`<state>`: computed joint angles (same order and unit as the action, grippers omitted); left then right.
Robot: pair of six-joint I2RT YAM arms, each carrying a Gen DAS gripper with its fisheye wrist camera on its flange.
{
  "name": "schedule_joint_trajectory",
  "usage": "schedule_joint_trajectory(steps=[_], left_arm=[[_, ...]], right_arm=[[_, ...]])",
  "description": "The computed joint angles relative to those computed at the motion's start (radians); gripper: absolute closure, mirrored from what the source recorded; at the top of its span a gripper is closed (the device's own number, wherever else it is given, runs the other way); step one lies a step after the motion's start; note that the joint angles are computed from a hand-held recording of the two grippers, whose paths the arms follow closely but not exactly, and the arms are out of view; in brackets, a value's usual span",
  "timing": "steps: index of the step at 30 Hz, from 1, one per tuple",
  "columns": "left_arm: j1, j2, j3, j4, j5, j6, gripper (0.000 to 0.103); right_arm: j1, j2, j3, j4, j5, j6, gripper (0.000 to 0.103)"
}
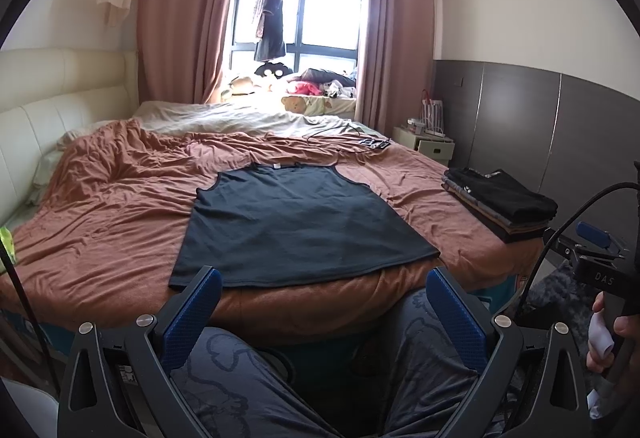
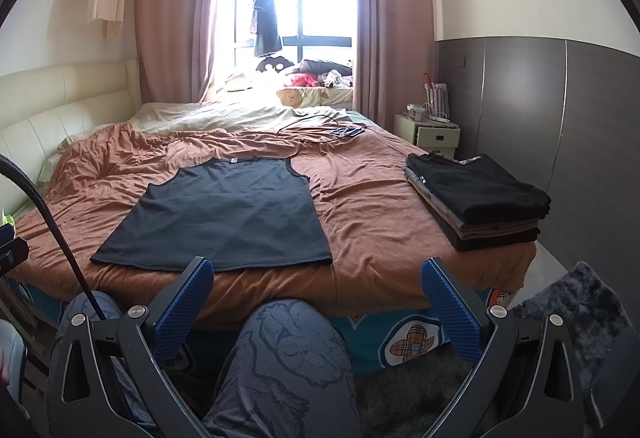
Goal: Fold small clothes
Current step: 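Move both grippers toward the hem of the black sleeveless shirt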
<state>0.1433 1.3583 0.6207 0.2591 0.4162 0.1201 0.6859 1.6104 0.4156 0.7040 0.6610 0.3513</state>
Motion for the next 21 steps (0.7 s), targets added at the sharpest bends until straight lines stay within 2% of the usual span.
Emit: schedule_joint_trajectory(steps=[21], left_arm=[[-0.007,-0.017,-0.012,-0.003,-0.007,0.005,0.0]], right_arm=[[0.002,0.01,-0.001,0.009,0.012,-0.005,0.0]])
